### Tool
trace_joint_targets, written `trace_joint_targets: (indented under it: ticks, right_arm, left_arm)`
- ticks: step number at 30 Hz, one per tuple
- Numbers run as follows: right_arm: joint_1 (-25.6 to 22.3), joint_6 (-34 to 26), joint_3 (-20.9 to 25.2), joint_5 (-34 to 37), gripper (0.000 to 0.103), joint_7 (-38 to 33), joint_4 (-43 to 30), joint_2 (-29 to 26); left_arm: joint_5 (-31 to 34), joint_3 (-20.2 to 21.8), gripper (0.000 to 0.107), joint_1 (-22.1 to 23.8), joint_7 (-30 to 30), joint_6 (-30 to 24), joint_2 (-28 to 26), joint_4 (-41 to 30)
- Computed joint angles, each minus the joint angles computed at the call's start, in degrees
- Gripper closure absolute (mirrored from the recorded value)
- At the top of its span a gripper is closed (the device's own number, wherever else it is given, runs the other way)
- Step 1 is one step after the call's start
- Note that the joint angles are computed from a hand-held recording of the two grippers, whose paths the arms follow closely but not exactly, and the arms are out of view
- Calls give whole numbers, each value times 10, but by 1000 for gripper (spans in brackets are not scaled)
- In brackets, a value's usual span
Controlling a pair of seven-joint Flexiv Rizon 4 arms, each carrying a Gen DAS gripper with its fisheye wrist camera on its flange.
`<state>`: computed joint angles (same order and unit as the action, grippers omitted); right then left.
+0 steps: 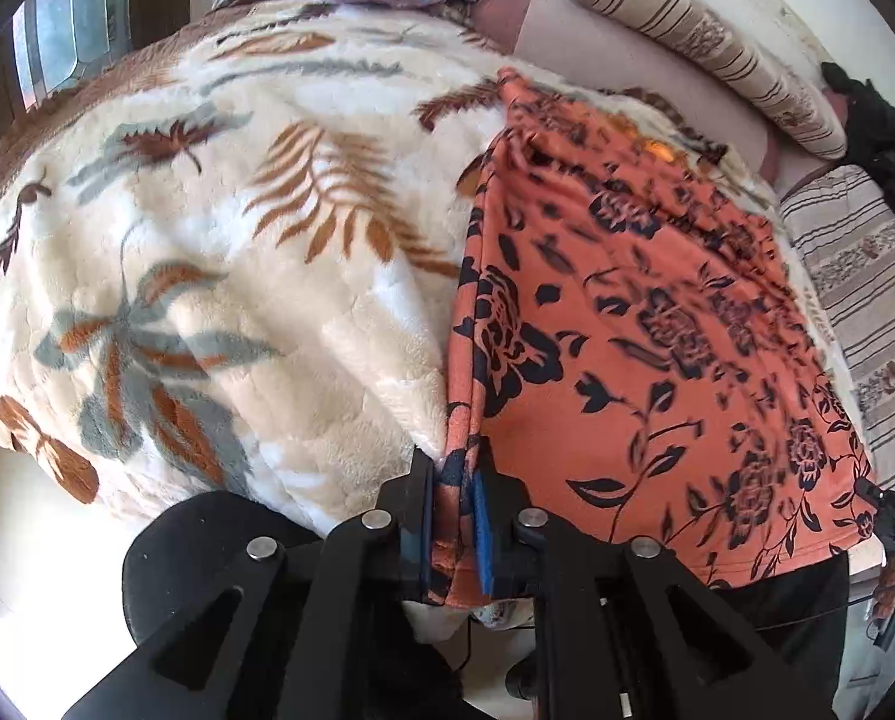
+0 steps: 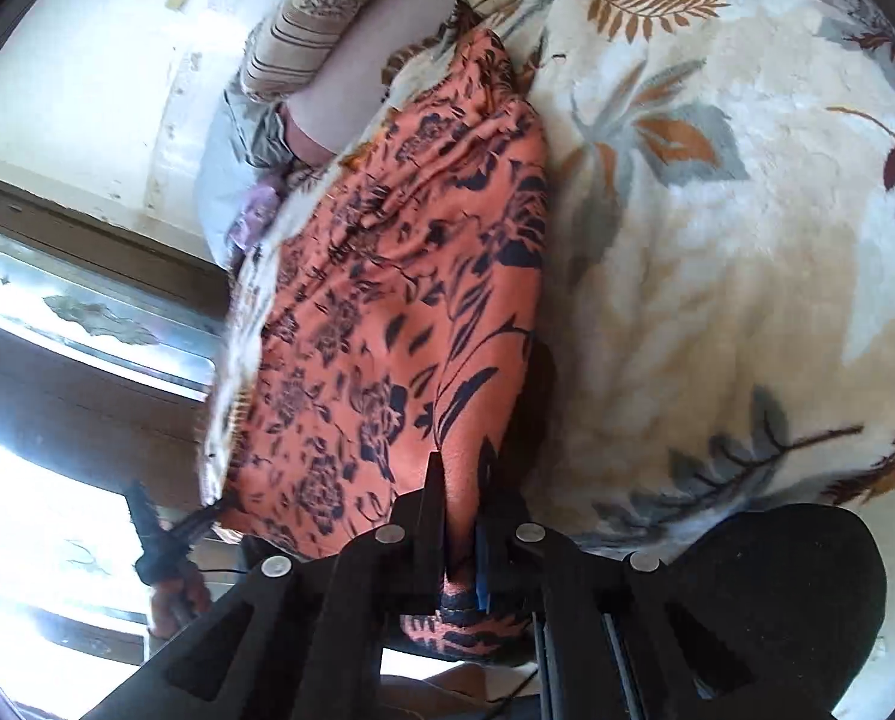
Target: Fold small clothes
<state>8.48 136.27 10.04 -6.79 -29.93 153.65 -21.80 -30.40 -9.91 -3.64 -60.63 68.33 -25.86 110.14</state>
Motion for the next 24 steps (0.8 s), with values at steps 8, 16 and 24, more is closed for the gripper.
trace_joint_targets:
  ticks: [8, 16, 24]
  right_arm:
    - [-26, 1, 10, -32, 92, 50, -19, -63]
    - [-33, 14, 9, -37, 92, 53, -17, -74]
    - [-42, 40, 9, -46, 92, 51, -9, -86]
  left_arm:
    - [25, 7, 86, -6, -24, -10, -2, -4]
    - [-107, -107, 68, 47, 144, 120, 56, 69]
    - [-31, -5, 50, -15, 65, -14, -75, -88]
